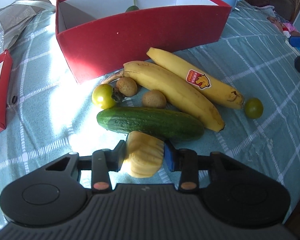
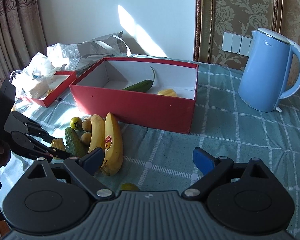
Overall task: Organize fruits
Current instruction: 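Grasp a second jackfruit piece with the left gripper while the right grasps a green tomato, then carry the jackfruit into the red box and open the left gripper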
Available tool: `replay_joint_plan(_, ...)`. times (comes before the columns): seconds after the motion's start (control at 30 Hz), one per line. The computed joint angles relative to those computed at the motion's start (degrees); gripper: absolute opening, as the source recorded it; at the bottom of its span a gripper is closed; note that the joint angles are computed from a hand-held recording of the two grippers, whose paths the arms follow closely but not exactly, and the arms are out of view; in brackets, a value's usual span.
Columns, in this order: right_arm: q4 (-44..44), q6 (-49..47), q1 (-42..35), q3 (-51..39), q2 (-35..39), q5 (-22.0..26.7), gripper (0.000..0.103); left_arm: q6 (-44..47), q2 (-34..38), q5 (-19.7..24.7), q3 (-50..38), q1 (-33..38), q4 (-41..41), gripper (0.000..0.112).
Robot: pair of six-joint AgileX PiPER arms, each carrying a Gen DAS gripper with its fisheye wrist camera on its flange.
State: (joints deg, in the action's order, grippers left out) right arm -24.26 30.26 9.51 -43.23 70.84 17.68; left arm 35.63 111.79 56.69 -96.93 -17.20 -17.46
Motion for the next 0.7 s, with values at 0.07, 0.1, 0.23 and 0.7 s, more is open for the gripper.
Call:
replay_joint_plan(0.07,-4.7,2.7,1.6,0.7,0.4,0.5,0.096,0.0,-1.2,-0.8,1.0,0.2,0.0,0.036)
replay_joint_plan(0.1,-6.5,3.3,2.4,1.0,0.6,0.7,0.096,-0.1,-1.9,-1.3,1.6,0.4,0.1,0.037)
replay_joint_plan(0.23,-9.0,2.1,4.0,2.8,1.5,-1.0,0.095,-1.5,-3.9,-1.9,2.9,1.3,-0.4,0.037)
replay_joint_plan(0.7,8.8,-19.2,2.9,-0.9,15.3,-2.0,0.05,-2.7,-8.8,-2.2,5.3,3.2,-0.7,0.036)
